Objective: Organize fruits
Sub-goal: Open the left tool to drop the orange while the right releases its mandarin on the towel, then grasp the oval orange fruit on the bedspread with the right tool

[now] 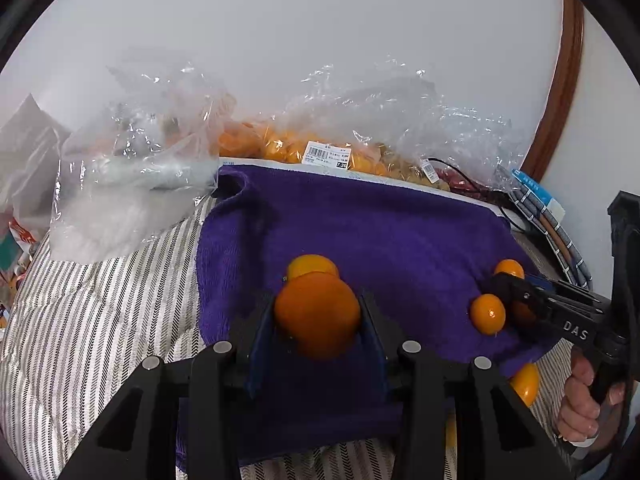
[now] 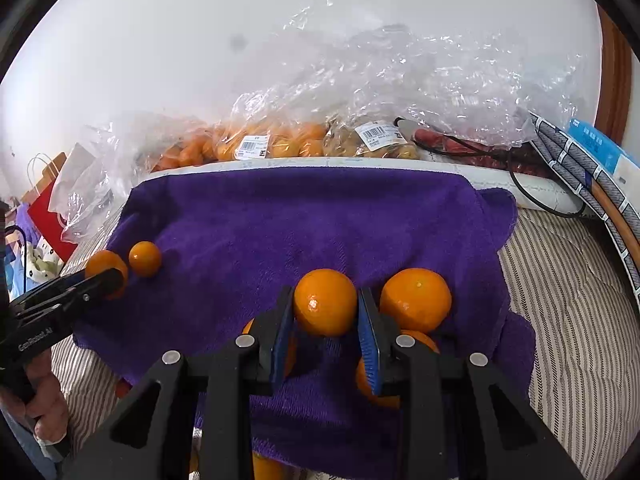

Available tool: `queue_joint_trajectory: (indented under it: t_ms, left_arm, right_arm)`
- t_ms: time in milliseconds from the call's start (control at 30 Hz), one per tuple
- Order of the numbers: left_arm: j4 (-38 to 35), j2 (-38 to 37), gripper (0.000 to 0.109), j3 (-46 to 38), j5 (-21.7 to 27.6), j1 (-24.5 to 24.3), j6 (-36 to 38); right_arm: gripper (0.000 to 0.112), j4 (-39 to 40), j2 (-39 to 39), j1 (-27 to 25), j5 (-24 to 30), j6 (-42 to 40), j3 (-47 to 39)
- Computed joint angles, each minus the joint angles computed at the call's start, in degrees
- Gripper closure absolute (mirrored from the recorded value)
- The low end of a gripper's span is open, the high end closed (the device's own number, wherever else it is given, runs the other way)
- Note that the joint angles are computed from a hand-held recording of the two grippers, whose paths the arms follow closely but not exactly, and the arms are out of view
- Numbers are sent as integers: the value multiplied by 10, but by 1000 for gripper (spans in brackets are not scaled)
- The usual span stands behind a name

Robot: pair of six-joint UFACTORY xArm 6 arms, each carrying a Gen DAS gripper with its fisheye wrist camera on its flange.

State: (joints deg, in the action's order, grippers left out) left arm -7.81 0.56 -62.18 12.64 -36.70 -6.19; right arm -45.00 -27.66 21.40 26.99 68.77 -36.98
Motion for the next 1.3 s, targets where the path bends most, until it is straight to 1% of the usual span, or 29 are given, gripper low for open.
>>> queue_joint_trajectory:
  t_ms: [67,133,200,333,400,433,467,567,633,667,700,733,800,833,867,967,1000,1067,1100,1167,1267,1300]
  left_arm:
    - [-2,3,69,-3,4,2,-4]
    - [-33,6,69,-7,5,2,19]
    - [-44,6,69,-7,4,3,27]
    - [-13,5,69,-4,4,3,6]
    - [-12,6,69,-5,5,3,6]
    - [-18,6,69,-6,6,3,11]
    - [-25,6,69,-7,7,3,15]
    - [-45,4,68,-8,13,3,31]
    - [-63,0,59,-6,9,1,42]
    - [-70,-4,50,-2,2,0,47]
    - [-76,-7,48,1,-5,-1,51]
    - [-84,-12,48,6,-12,-2,57]
    - [-127,-21,48,12,-19,-5,88]
    - [-153,-25,48,15,-23,-6,106]
    - [-164,-28,48,18,-27,-6,112]
    - [-174,-40,48,33,-50,-3,113]
    - [-178,-46,48,39,-59,-2,114]
    - [-218,-53,48,43,-70,-3,146]
    - [-229,-55,48,45,-75,-3,154]
    - [-217,-56,48,47,-79,0,139]
    - [-194,-52,48,44,-70,5,117]
    - [-192,-51,48,42,-66,6,116]
  right_arm:
    - [81,-6,-5,1,0,6,3]
    - [79,-8,-9,1,-3,11,6]
    - [75,-14,-17,-1,-6,20,11]
    - [67,-60,-37,4,0,59,17]
    - [65,-96,-50,13,14,89,19]
    - [65,-110,-55,19,26,104,18]
    - [65,-120,-62,30,50,120,17]
    - [65,-128,-88,59,103,145,24]
    - [65,-114,-112,88,143,146,33]
    - [65,-105,-122,101,161,143,36]
    - [65,-97,-131,121,186,143,38]
    - [65,-89,-138,144,213,144,38]
    - [63,-73,-144,178,246,144,40]
    - [63,-62,-141,188,248,142,40]
    - [63,-51,-139,198,248,142,42]
    - [63,-41,-128,217,234,156,53]
    - [63,-42,-122,219,224,162,57]
    - [63,-42,-113,220,211,173,59]
    - [63,-41,-109,216,197,180,61]
    - [63,-39,-101,209,181,188,61]
    - [63,-32,-84,194,163,180,53]
    - [66,-25,-77,188,156,175,50]
